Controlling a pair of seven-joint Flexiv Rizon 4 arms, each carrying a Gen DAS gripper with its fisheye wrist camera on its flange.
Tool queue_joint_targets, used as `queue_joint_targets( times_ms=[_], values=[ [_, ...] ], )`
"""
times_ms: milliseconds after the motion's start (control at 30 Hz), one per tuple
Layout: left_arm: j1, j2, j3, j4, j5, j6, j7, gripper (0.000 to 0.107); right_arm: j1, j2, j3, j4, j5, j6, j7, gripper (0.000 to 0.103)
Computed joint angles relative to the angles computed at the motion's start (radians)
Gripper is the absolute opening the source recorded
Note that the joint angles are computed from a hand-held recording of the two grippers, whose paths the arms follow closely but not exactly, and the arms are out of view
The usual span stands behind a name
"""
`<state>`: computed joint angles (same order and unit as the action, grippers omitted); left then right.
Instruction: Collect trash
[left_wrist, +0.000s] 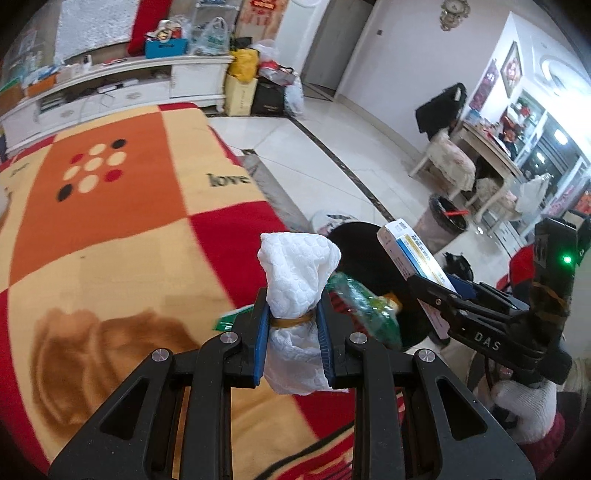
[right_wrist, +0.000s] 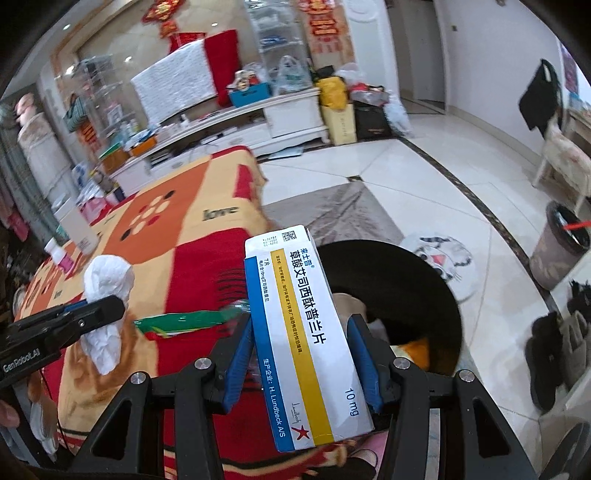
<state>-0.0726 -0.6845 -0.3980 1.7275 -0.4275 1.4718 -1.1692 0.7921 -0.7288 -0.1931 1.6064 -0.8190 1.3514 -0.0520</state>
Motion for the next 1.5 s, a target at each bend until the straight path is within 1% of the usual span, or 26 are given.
queue_joint_targets(
  times_ms=[233, 467, 533, 567, 600, 633, 667, 700, 733, 767, 800, 867, 1000, 1233, 1333, 1433, 1500],
  values=[
    [-0.054, -0.054, 0.005, -0.091, 0.005, -0.084, 0.017, 0.022, -0.009, 0.027, -0.024, 0.063, -0.013, 0.009, 0.056, 0.05],
    [-0.099, -0.122, 0.007, -0.214, -0.029, -0.169, 0.039, 0.022, -0.037, 0.034, -0.018, 0.085, -0.017, 0.003, 0.077, 0.05],
    [-0.1, -0.15, -0.008, -0.252, -0.05, -0.192, 0.05, 0.022, -0.042, 0.034, -0.024, 0.092, -0.021, 0.014, 0.091, 0.05],
    [-0.101, -0.161, -0.016, -0.266, -0.062, -0.195, 0.055, 0.023, -0.041, 0.034, -0.03, 0.095, -0.023, 0.021, 0.101, 0.053],
    [-0.099, -0.174, -0.026, -0.279, -0.073, -0.196, 0.065, 0.024, -0.042, 0.033, -0.032, 0.097, -0.02, 0.02, 0.108, 0.06],
    [-0.104, -0.188, -0.028, -0.297, -0.08, -0.201, 0.069, 0.026, -0.051, 0.033, -0.021, 0.095, -0.008, 0.013, 0.105, 0.065],
    [-0.113, -0.2, -0.02, -0.316, -0.083, -0.215, 0.068, 0.037, -0.059, 0.032, -0.013, 0.095, 0.001, 0.012, 0.103, 0.072],
    [-0.117, -0.208, -0.017, -0.329, -0.088, -0.228, 0.066, 0.055, -0.058, 0.031, -0.016, 0.097, 0.003, 0.017, 0.109, 0.072],
    [-0.109, -0.208, -0.029, -0.325, -0.1, -0.231, 0.076, 0.062, -0.054, 0.031, -0.023, 0.101, 0.002, 0.024, 0.117, 0.072],
    [-0.096, -0.211, -0.05, -0.318, -0.115, -0.227, 0.094, 0.065, -0.051, 0.032, -0.027, 0.103, 0.001, 0.026, 0.121, 0.072],
    [-0.092, -0.21, -0.054, -0.316, -0.122, -0.229, 0.106, 0.065, -0.048, 0.035, -0.029, 0.106, 0.0, 0.024, 0.122, 0.072],
    [-0.104, -0.202, -0.033, -0.313, -0.116, -0.228, 0.116, 0.065, -0.045, 0.037, -0.03, 0.112, -0.001, 0.021, 0.125, 0.073],
    [-0.108, -0.176, -0.02, -0.278, -0.116, -0.188, 0.125, 0.065, -0.037, 0.044, -0.037, 0.124, -0.007, 0.029, 0.142, 0.073],
    [-0.1, -0.116, -0.005, -0.174, -0.084, -0.055, 0.098, 0.065, -0.022, 0.048, -0.035, 0.119, -0.033, 0.015, 0.151, 0.073],
    [-0.091, -0.09, -0.003, -0.125, -0.061, 0.007, 0.069, 0.065, 0.002, 0.053, -0.049, 0.112, -0.069, -0.002, 0.176, 0.073],
    [-0.112, -0.062, 0.045, -0.077, -0.019, 0.093, 0.008, 0.065, 0.012, 0.058, -0.046, 0.097, -0.114, -0.042, 0.194, 0.073],
    [-0.095, -0.045, 0.039, -0.041, 0.011, 0.129, -0.008, 0.065, 0.02, 0.064, -0.045, 0.087, -0.162, -0.071, 0.217, 0.073]
  ],
)
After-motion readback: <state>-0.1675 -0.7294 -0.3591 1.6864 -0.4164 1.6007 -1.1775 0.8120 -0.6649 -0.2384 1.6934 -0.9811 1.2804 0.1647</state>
